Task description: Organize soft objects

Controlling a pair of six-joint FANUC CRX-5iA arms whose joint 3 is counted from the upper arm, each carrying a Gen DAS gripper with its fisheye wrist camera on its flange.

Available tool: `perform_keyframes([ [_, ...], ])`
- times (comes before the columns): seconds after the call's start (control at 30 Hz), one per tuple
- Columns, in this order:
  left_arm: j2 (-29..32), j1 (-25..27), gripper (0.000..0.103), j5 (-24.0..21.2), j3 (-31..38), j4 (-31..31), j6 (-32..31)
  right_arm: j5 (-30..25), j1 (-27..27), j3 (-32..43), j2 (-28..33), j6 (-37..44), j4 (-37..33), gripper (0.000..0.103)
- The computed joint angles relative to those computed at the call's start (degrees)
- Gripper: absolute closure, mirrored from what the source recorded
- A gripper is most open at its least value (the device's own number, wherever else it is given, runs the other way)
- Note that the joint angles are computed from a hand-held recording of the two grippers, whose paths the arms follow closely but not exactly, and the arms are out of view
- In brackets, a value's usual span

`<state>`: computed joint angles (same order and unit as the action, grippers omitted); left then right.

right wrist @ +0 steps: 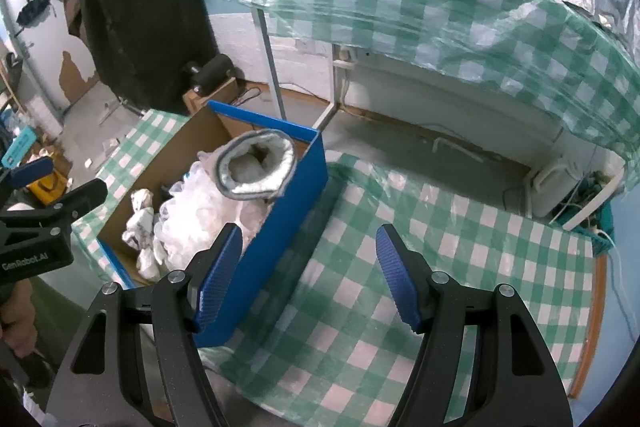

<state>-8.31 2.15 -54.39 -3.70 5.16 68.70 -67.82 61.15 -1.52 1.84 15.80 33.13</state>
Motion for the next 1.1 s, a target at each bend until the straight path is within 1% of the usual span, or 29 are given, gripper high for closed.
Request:
perform_keyframes([
  [0.17, 0.3, -0.9, 0.001, -0.2, 0.3, -1.2, 0.5, 0.2, -0.1, -0.8, -0.1, 0.1, 0.8, 0.034],
  [0.47, 0.5, -0.9, 0.001, -1.0, 0.7, -0.7, 0.4, 0.8, -0.2, -0.9, -0.2, 0.5, 0.0, 0.034],
  [0.7, 0.1, -1.4, 0.001, -0.4, 0.6, -1.8, 1.0, 0.6, 0.0, -0.6, 0.0, 0.6, 0.2, 0.034],
  [0.87, 0.3, -1.4, 0.001, -0.7, 1.1, -2.0, 1.6, 0.5, 0.0, -0.2, 0.3, 0.9, 0.1, 0.034],
  [1.0, 0.5, -1.6, 0.001, -0.8, 1.6, -3.2, 3.0, 0.3, 0.1, -0.1, 0.4, 1.0, 0.1, 0.034],
  [1.1, 0.5, -1.3, 0.001, -0.8, 1.5, -2.9, 2.8, 0.2, 0.1, -0.1, 0.5, 1.0, 0.2, 0.034],
])
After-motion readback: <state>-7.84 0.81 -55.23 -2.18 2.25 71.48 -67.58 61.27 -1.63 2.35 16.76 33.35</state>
